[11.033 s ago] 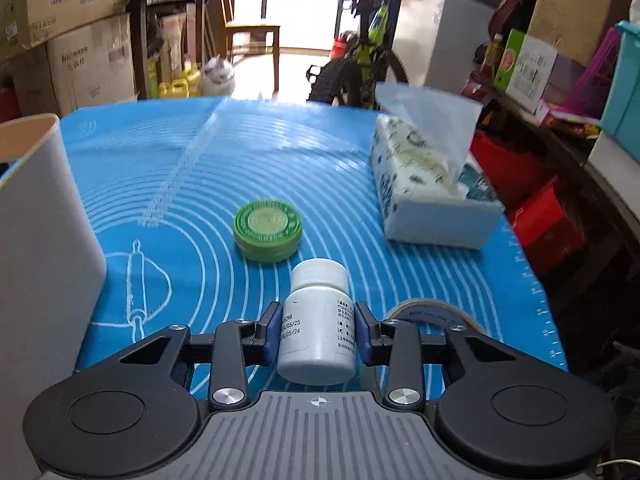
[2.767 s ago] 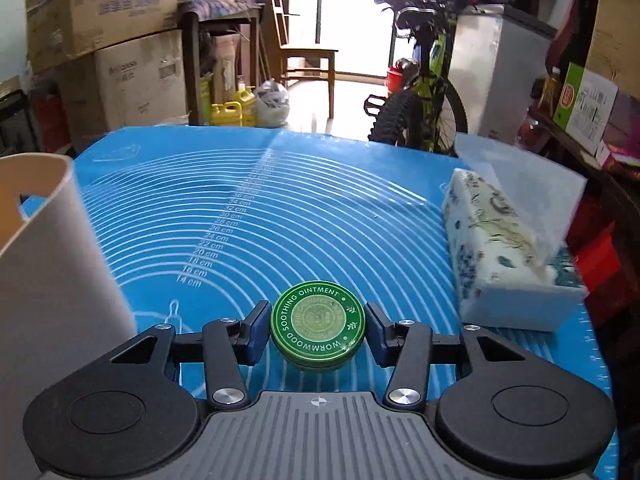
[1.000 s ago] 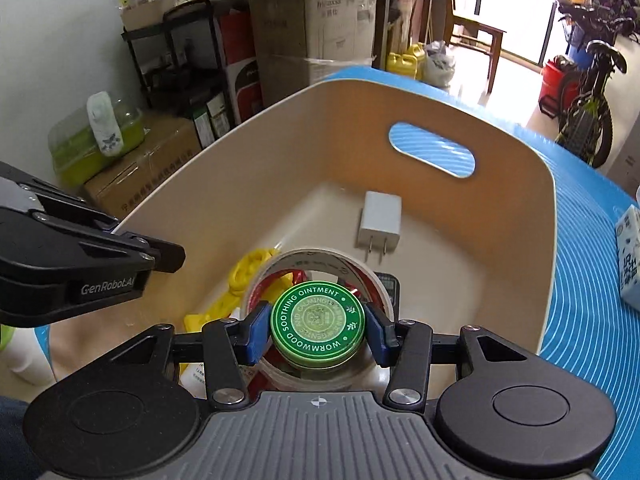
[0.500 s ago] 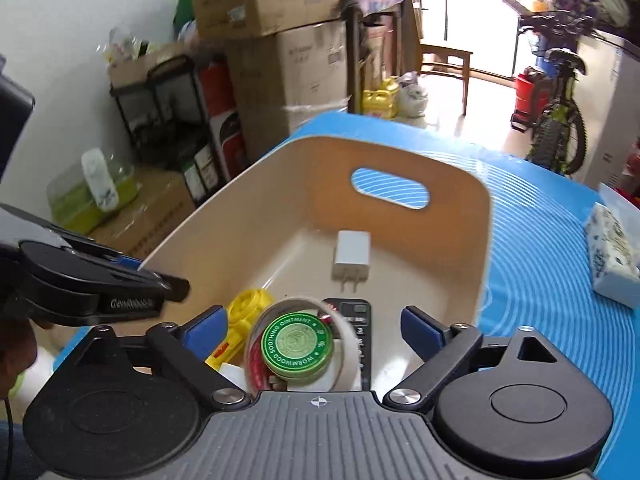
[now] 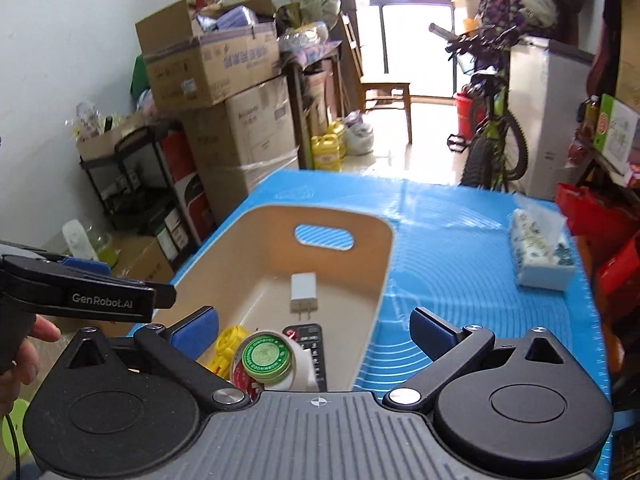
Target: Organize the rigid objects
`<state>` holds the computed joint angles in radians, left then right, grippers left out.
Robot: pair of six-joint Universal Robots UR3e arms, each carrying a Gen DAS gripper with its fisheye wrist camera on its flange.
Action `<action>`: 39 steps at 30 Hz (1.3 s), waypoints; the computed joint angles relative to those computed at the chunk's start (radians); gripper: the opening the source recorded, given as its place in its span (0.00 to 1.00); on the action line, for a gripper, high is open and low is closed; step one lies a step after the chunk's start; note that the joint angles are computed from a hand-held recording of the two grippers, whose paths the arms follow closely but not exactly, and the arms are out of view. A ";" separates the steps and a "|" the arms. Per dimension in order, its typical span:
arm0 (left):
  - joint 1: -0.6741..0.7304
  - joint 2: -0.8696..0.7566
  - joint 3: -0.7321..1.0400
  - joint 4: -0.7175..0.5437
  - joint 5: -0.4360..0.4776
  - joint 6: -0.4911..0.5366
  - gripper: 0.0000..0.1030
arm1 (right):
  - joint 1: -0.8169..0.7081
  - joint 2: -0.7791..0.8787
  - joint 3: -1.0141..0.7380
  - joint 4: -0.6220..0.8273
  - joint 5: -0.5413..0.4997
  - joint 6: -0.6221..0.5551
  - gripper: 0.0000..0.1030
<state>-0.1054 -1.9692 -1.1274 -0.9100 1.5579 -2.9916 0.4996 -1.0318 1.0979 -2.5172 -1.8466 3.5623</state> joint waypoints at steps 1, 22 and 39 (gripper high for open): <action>-0.006 0.018 -0.014 0.002 0.003 -0.006 0.76 | 0.002 -0.025 0.023 -0.003 -0.006 0.008 0.98; -0.157 0.396 -0.380 0.064 0.097 -0.116 0.77 | 0.211 -0.483 0.531 -0.060 -0.259 0.142 0.98; -0.196 0.583 -0.812 0.357 0.124 -0.129 0.77 | 0.447 -0.449 0.688 -0.177 -0.509 0.253 0.98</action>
<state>-0.3013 -1.3863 -1.9398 -0.5529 1.6818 -3.1208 0.9469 -1.4812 1.7862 -2.6938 -2.3556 3.8153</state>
